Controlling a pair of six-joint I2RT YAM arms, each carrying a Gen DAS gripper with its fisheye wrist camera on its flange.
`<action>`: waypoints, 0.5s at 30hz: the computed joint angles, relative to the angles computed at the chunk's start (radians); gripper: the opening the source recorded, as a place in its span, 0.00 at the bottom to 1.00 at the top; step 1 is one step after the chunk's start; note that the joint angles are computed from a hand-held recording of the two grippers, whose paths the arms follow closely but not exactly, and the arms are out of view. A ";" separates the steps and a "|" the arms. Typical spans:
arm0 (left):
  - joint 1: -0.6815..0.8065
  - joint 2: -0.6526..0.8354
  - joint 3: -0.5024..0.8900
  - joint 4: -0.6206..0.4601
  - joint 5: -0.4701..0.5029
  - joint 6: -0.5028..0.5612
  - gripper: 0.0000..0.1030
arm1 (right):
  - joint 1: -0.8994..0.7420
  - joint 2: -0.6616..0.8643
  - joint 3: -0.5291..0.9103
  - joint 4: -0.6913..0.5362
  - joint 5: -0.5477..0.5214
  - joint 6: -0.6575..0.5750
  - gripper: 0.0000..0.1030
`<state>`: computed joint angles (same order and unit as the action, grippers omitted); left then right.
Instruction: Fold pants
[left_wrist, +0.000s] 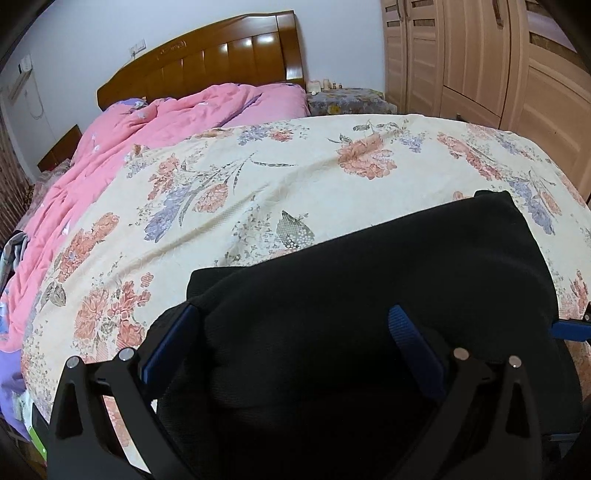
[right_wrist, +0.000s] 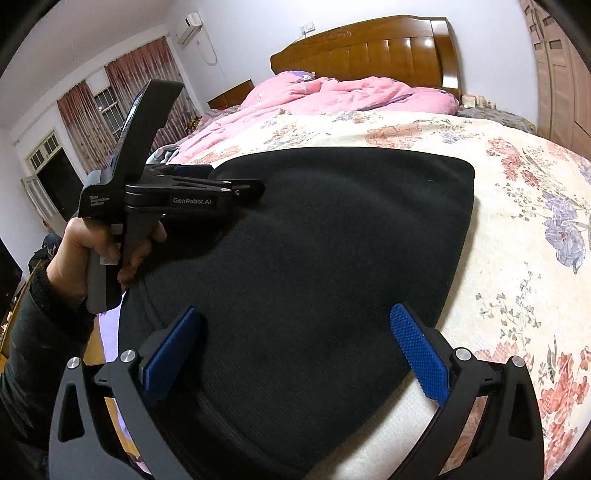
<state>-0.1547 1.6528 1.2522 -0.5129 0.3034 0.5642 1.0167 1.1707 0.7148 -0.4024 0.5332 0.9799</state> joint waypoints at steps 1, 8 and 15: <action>-0.002 0.000 -0.001 0.001 -0.003 -0.002 0.99 | 0.005 0.001 0.002 -0.002 0.004 0.004 0.96; -0.010 -0.024 -0.027 0.029 -0.032 0.007 0.99 | 0.080 0.028 0.076 -0.158 0.073 0.107 0.96; -0.007 -0.301 -0.317 0.302 -0.191 -0.115 0.99 | 0.304 0.079 0.316 -0.826 0.206 0.645 0.96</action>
<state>-0.1614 1.3519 0.9353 -0.2111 0.1120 0.4494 1.3209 1.2500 1.0311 -1.2280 0.7390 1.6244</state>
